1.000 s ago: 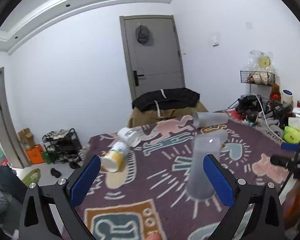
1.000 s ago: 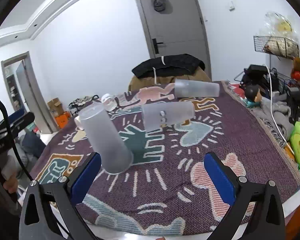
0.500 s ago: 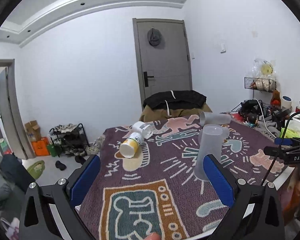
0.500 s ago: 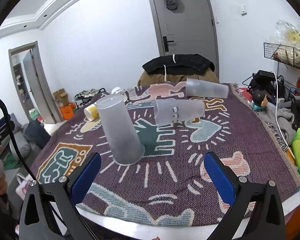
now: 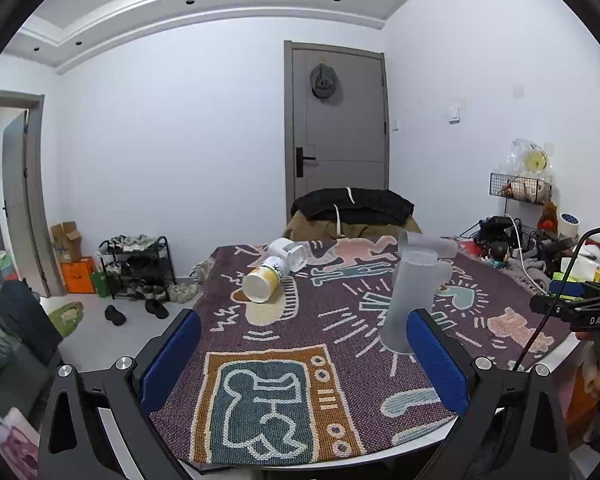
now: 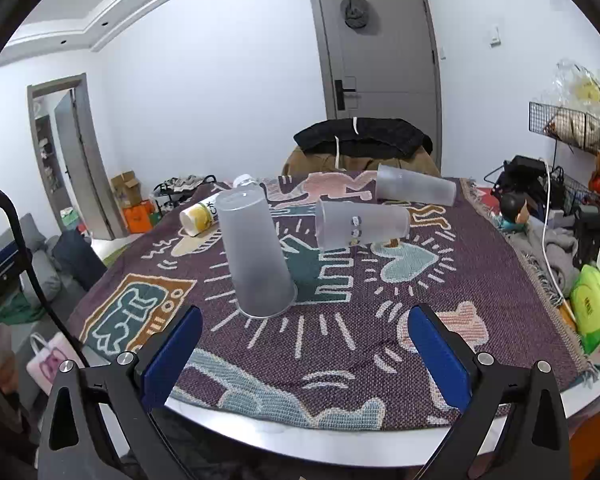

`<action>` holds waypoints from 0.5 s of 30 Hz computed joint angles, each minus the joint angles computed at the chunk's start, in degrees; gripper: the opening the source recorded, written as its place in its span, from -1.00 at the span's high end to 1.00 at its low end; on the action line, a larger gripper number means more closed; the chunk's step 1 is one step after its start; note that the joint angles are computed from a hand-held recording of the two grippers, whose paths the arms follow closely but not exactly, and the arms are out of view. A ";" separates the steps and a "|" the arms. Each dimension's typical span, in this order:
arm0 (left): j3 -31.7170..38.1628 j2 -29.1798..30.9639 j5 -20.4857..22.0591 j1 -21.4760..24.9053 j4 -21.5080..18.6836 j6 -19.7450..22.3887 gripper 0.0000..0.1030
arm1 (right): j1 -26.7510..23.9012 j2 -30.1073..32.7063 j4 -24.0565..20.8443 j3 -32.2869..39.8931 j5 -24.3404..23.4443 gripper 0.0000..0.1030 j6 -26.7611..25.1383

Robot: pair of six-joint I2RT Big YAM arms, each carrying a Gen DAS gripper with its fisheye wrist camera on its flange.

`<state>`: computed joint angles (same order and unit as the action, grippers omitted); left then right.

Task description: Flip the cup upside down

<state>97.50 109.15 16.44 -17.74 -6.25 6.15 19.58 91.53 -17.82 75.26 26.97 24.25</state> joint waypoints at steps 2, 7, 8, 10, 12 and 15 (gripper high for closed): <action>0.04 -0.02 -0.06 -0.02 0.13 0.11 -0.99 | 0.12 -0.25 0.42 -0.18 -0.05 -1.00 -0.59; 0.38 0.12 0.36 0.01 -0.27 -0.75 -0.99 | 0.02 -0.18 0.89 -0.12 -0.61 -1.00 -0.79; 0.39 0.11 0.49 0.02 -0.32 -0.74 -0.99 | -0.03 -0.19 0.97 -0.19 -0.82 -1.00 -0.74; 0.26 0.08 0.31 -0.03 -0.27 -0.33 -0.99 | -0.07 -0.24 1.01 -0.36 -1.02 -1.00 -0.54; 0.05 0.06 0.28 -0.08 -0.28 0.00 -0.99 | -0.21 -0.23 0.78 -0.37 -1.51 -1.00 0.04; -0.04 0.14 0.73 -0.04 -0.35 -0.06 -0.99 | -0.48 -0.45 0.88 -0.55 -2.41 -1.00 0.96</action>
